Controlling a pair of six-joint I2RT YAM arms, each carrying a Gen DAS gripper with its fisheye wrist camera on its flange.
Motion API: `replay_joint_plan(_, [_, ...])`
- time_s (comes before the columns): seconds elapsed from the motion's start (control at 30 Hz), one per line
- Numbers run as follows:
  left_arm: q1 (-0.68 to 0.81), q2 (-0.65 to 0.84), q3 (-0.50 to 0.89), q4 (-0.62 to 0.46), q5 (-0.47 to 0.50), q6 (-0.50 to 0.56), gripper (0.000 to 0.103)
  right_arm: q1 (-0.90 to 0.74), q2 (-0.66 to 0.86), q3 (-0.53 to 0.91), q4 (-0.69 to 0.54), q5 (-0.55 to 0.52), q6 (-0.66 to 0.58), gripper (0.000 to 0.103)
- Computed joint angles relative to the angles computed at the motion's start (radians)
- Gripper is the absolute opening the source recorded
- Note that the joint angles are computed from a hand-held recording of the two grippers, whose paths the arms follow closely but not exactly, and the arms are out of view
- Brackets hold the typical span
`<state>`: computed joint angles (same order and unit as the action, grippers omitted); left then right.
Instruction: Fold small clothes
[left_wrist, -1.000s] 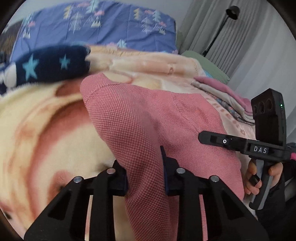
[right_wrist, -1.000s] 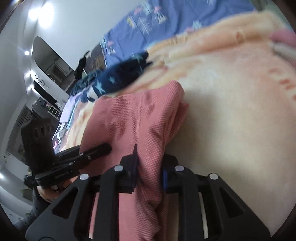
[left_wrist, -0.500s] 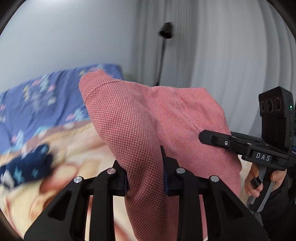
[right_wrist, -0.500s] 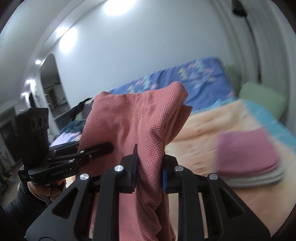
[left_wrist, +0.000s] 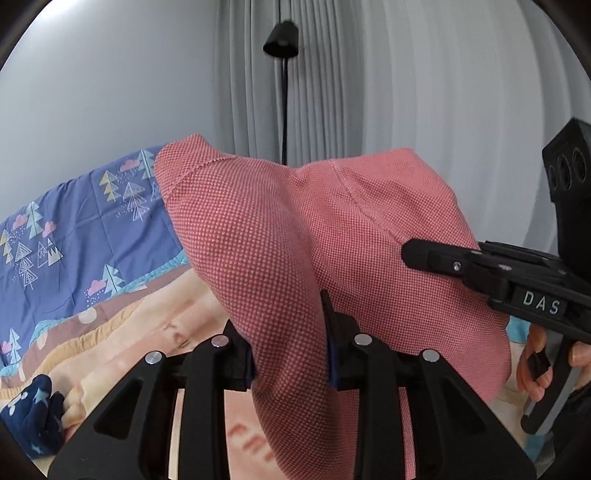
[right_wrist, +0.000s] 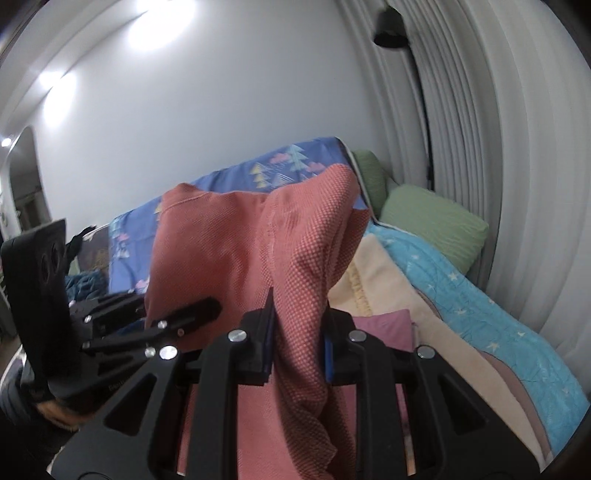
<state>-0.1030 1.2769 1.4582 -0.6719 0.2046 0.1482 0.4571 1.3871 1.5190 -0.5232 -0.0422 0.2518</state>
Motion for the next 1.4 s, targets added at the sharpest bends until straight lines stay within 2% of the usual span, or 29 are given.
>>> replay_joint_plan(0.07, [-0.017,0.068,0.017,0.03,-0.034,-0.006,0.032,-0.022,0.071,0.02,0.028,0.005,-0.003,0.021])
replay_joint_plan(0.13, [-0.034,0.16,0.032,0.078,-0.095,-0.005,0.044,-0.053,0.142,0.025,0.061,0.015,-0.013,0.025])
replay_joint_plan(0.17, [-0.045,0.2,0.025,0.107,-0.161,0.005,0.062,-0.056,0.174,0.021,0.078,0.044,-0.008,0.035])
replay_joint_plan(0.2, [-0.062,0.239,0.001,0.145,-0.266,0.014,0.073,-0.06,0.229,0.041,0.066,0.095,0.009,0.048])
replay_joint_plan(0.23, [-0.057,0.258,-0.028,0.165,-0.292,0.025,0.073,-0.07,0.259,0.042,0.053,0.121,0.022,0.051])
replay_joint_plan(0.3, [-0.029,0.318,-0.072,0.162,-0.256,0.046,0.074,-0.085,0.31,0.012,0.017,0.139,0.03,0.052])
replay_joint_plan(0.33, [-0.011,0.315,-0.154,0.238,-0.244,0.05,0.075,-0.083,0.346,0.012,-0.023,0.166,0.014,0.054])
replay_joint_plan(0.37, [0.001,0.289,-0.245,0.344,-0.227,0.059,0.077,-0.086,0.373,-0.038,-0.003,0.16,-0.023,0.055])
replay_joint_plan(0.43, [0.005,0.261,-0.355,0.469,-0.217,0.063,0.077,-0.089,0.326,-0.197,0.166,0.15,0.018,0.059])
replay_joint_plan(0.53, [-0.023,0.249,-0.397,0.525,-0.272,0.038,0.074,-0.101,0.312,-0.279,0.27,0.13,0.075,0.06])
replay_joint_plan(0.67, [-0.043,0.234,-0.409,0.532,-0.307,0.026,0.073,-0.114,0.305,-0.292,0.278,0.12,0.094,0.07])
replay_joint_plan(0.8, [-0.06,0.116,-0.483,0.534,-0.332,-0.031,0.084,-0.065,0.202,-0.371,0.306,0.241,0.113,0.075])
replay_joint_plan(0.9, [-0.037,-0.025,-0.515,0.424,-0.265,-0.032,0.097,-0.01,0.048,-0.466,0.265,0.35,0.226,0.078])
replay_joint_plan(0.97, [-0.028,-0.139,-0.546,0.355,-0.239,-0.013,0.102,0.068,-0.113,-0.581,0.268,0.455,0.292,0.084])
replay_joint_plan(1.03, [-0.028,-0.269,-0.576,0.273,-0.232,-0.001,0.102,0.16,-0.244,-0.653,0.25,0.553,0.292,0.088])
replay_joint_plan(1.13, [-0.022,-0.471,-0.624,0.165,-0.227,-0.003,0.102,0.394,-0.411,-0.694,0.137,0.787,0.3,0.095])
replay_joint_plan(1.2, [-0.015,-0.596,-0.644,0.099,-0.236,-0.008,0.102,0.546,-0.43,-0.646,-0.001,0.914,0.332,0.096])
replay_joint_plan(1.27, [0.012,-0.7,-0.631,-0.008,-0.219,-0.01,0.102,0.707,-0.415,-0.584,-0.152,1.043,0.422,0.097])
replay_joint_plan(1.33, [0.086,-0.782,-0.6,-0.115,-0.147,-0.007,0.102,0.888,-0.358,-0.494,-0.383,1.189,0.64,0.1])
replay_joint_plan(1.37, [0.118,-0.813,-0.584,-0.156,-0.12,-0.005,0.102,0.967,-0.313,-0.44,-0.526,1.248,0.793,0.101])
replay_joint_plan(1.4, [0.128,-0.852,-0.566,-0.202,-0.124,-0.01,0.102,1.047,-0.247,-0.371,-0.716,1.293,1.003,0.101])
